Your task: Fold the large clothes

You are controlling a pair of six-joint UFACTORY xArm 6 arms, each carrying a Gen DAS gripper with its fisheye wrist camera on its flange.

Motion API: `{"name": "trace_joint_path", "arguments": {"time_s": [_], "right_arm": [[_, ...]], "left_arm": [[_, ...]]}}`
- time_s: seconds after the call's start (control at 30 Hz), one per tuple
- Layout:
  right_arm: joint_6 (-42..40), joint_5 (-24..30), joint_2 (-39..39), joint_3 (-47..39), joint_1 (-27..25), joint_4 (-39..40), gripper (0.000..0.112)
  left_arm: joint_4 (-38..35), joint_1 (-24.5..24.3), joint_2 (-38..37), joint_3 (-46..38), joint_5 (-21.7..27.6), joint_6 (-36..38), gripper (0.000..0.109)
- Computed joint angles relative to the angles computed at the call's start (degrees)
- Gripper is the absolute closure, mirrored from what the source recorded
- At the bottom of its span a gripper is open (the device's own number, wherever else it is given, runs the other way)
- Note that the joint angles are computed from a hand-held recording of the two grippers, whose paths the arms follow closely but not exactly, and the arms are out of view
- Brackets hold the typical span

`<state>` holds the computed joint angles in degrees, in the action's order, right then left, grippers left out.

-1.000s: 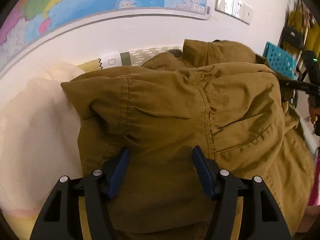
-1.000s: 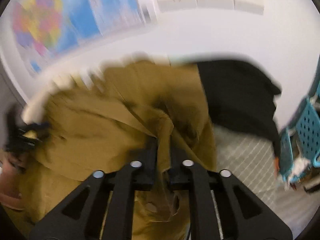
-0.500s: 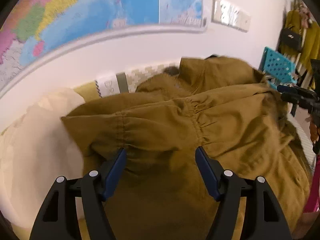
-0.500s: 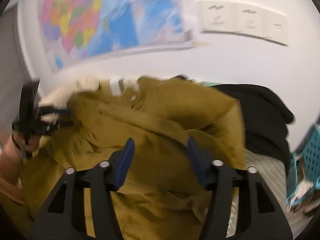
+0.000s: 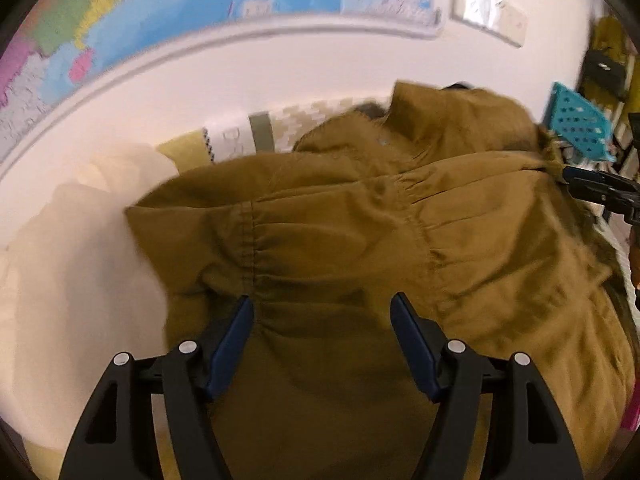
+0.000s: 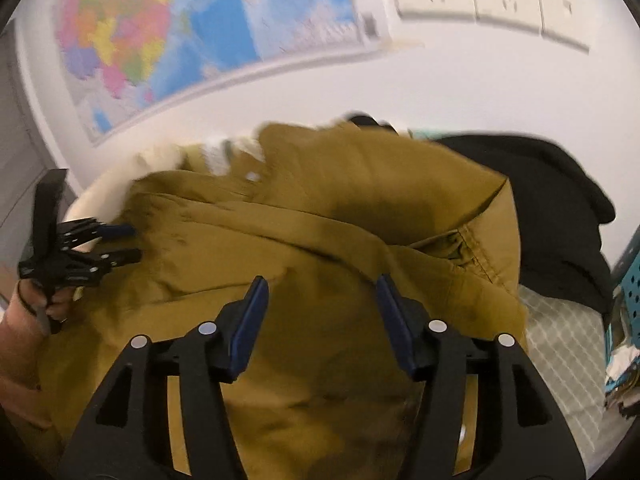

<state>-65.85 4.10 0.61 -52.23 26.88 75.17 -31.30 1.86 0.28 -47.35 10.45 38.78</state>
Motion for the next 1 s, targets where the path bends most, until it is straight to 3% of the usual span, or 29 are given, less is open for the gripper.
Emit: {"name": "trace_joint_path", "arguments": {"time_s": [0.07,0.17,0.3,0.37,0.43,0.63,0.77,0.87,1.0], "right_arm": [[-7.51,1.76,-2.73,1.36,1.25,7.08,0.055],[-6.33,3.13,-2.53,2.48,3.29,3.38,0.055],[10.93,4.54,5.33,-0.10,3.05,-13.34,0.057],[12.16,4.39,7.00,-0.78,3.02,-13.11,0.057],[8.38,3.93,5.46,-0.05,3.49,-7.97,0.051],[-9.11,6.12,-7.18,8.82,2.40,13.94,0.040],[-11.73,11.05,-16.71,16.74,-1.10,21.67,0.033],[-7.78,11.23,-24.79,24.39,-3.11,20.47,0.025],[1.18,10.90,-35.80,35.24,-4.96,15.93,0.024]], "left_arm": [[-6.91,-0.29,-4.66,3.48,-1.04,7.31,0.037],[-13.05,0.63,-10.69,7.69,-0.52,12.45,0.035],[-13.31,3.73,-15.07,11.89,1.22,9.90,0.035],[-13.51,5.76,-17.27,14.21,3.03,8.34,0.035],[-13.85,7.37,-19.56,16.31,4.85,8.06,0.035],[-18.20,13.48,-25.64,21.57,12.78,10.33,0.025],[-18.83,17.81,-28.80,24.95,18.83,10.54,0.025],[-19.48,20.77,-31.55,27.02,24.32,12.72,0.025],[-19.60,23.73,-36.02,30.05,29.60,14.82,0.023]]}}
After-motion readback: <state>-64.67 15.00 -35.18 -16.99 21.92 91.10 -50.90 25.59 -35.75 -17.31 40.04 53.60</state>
